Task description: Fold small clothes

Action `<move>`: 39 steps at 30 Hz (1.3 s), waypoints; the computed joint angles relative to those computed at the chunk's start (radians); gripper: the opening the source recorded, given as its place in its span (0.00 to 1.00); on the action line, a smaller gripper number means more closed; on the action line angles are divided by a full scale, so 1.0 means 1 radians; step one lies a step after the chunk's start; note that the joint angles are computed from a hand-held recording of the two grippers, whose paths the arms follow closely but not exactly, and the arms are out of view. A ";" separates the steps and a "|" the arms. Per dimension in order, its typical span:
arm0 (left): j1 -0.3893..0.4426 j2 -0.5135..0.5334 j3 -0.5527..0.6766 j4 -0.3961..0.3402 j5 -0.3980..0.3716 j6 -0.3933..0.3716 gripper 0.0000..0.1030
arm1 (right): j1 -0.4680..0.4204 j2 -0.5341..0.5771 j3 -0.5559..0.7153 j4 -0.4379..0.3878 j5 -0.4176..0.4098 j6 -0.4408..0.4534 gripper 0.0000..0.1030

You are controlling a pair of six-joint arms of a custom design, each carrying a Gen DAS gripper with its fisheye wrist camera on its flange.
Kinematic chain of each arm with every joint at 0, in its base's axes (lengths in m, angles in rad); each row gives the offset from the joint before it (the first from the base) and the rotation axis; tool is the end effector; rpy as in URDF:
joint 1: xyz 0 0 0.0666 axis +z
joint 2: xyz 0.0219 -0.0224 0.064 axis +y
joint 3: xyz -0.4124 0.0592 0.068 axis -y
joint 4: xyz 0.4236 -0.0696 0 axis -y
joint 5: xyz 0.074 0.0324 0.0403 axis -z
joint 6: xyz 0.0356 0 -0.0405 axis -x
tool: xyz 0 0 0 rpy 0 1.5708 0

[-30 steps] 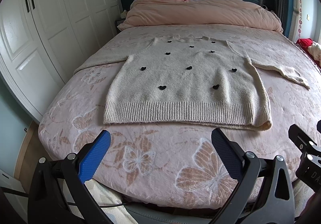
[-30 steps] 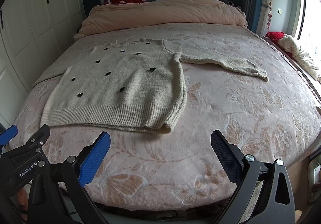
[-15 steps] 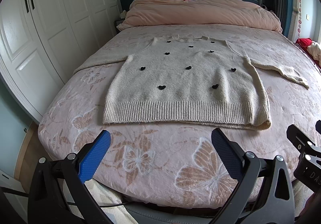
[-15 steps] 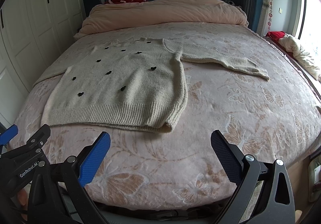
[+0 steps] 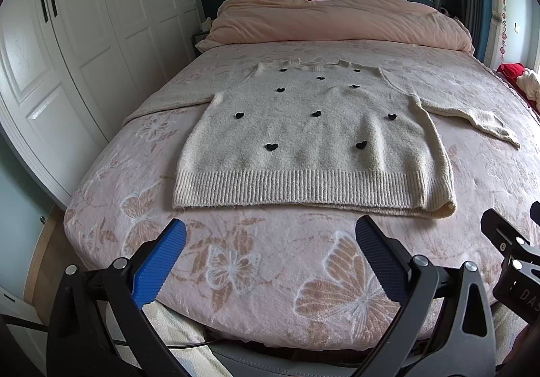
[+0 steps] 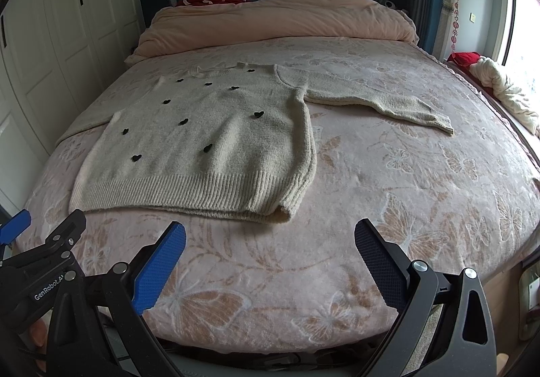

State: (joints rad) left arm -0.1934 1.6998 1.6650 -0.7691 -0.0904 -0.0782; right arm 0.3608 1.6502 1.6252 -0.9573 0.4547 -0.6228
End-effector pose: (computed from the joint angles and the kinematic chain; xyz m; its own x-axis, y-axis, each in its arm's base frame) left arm 0.6301 -0.1205 0.4371 -0.6943 0.2153 -0.6867 0.1847 0.9756 0.1190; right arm 0.5713 0.1984 0.4375 -0.6841 0.3020 -0.6640 0.3816 0.9239 0.0271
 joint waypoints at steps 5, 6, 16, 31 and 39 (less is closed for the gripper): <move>-0.001 0.000 -0.001 0.001 -0.002 0.001 0.95 | -0.001 -0.001 -0.001 0.001 -0.001 0.002 0.95; -0.001 -0.001 -0.002 0.003 -0.003 0.000 0.95 | 0.000 0.000 -0.001 0.001 -0.001 0.001 0.95; -0.001 -0.001 -0.002 0.003 -0.003 0.001 0.95 | -0.001 0.001 0.000 0.000 -0.002 0.000 0.95; -0.002 0.001 0.000 -0.004 -0.002 0.005 0.95 | -0.001 -0.002 -0.010 0.014 -0.009 0.003 0.95; 0.028 0.035 0.045 -0.001 0.140 0.114 0.95 | -0.171 -0.088 -0.157 0.190 -0.110 0.034 0.95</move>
